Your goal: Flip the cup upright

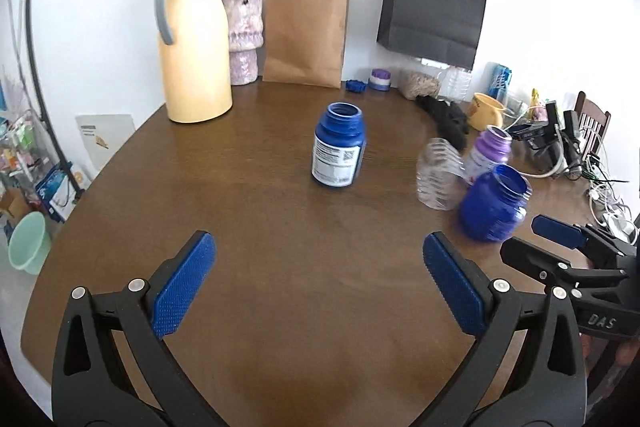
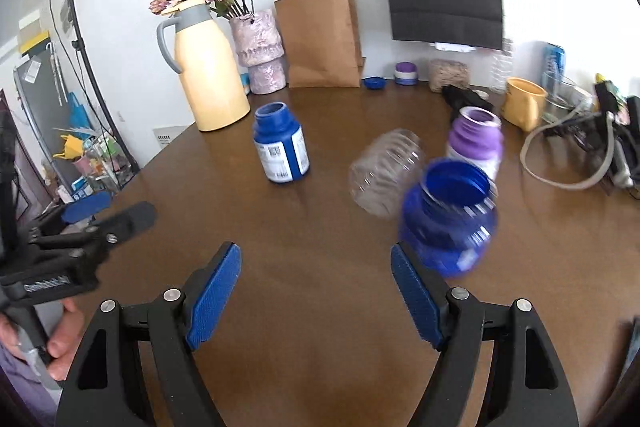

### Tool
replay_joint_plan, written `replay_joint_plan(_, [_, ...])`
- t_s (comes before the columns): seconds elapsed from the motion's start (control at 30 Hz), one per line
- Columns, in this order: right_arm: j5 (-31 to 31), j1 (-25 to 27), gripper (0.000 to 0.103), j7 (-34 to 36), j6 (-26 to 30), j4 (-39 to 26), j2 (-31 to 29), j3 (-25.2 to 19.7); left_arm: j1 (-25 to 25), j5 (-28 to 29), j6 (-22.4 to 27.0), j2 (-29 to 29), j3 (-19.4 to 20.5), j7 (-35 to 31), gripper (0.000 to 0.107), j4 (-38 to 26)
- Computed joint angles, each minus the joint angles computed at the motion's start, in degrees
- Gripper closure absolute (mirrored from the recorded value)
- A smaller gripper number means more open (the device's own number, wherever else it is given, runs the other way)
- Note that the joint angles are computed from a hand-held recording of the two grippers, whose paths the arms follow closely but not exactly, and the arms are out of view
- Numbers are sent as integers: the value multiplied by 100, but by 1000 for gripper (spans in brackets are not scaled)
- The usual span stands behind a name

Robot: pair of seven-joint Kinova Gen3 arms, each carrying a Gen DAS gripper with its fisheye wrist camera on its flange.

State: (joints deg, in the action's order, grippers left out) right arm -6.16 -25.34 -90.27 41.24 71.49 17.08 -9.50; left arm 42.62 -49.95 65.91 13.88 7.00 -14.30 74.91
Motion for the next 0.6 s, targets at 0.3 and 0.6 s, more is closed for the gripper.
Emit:
replay_joint_plan(0.3, [-72, 163, 22, 38, -274, 1407, -1183, -40, 936, -446, 1119, -27, 401, 717, 4, -69])
replay_joint_plan(0.6, [379, 100, 22, -1037, -800, 2742, -2472, -346, 1836, -640, 2167, -130, 722, 1098, 4, -44])
